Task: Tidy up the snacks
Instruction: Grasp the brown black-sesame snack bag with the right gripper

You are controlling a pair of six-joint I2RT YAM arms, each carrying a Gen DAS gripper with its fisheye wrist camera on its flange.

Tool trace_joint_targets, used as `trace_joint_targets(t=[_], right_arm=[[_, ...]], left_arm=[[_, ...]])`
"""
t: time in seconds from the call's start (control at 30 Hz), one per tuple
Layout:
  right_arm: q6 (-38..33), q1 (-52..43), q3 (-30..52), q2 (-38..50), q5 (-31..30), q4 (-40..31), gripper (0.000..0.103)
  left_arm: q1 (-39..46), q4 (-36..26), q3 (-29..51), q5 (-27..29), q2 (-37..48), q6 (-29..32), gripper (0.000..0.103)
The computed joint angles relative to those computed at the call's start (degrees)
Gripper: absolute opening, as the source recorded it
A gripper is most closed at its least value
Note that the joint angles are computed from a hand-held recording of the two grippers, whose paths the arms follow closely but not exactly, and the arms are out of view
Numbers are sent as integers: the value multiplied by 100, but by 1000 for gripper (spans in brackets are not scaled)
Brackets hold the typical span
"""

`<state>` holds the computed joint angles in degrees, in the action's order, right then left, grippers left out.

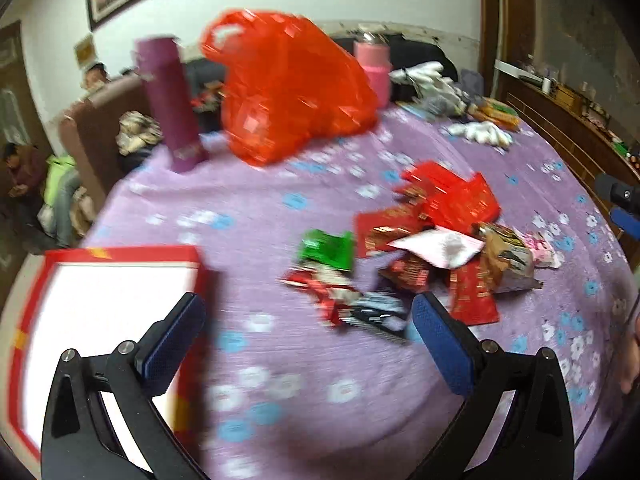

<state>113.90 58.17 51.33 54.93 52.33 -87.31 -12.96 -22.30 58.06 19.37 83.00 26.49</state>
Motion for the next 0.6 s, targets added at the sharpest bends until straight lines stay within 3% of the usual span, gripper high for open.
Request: trace_joint_targets(t=[0.03,0.1,0.13,0.23,0.37,0.6], right_arm=[[-272,-1,78,47,29,260,103],[-1715,-556,64,-31,-324,1487,103],[-2496,-926,-17,-37,-715,2214,103],[-3626,-1760,-154,381,-1798,3521,103],[-3936,-2260,-318,941,-2585,4385,103],[-4217,-2527,-804,1317,-2917,5028,102]], left_arm=[[183,60,-16,59,-87,56,103],[498,181,-35,161,-176,120,103],[641,246,-37,208,-193,154,103],[926,543,-163,234,-277,226,103],[1180,591,-231,427,-306,344,103],[1146,685,-306,591,-472,91,103]])
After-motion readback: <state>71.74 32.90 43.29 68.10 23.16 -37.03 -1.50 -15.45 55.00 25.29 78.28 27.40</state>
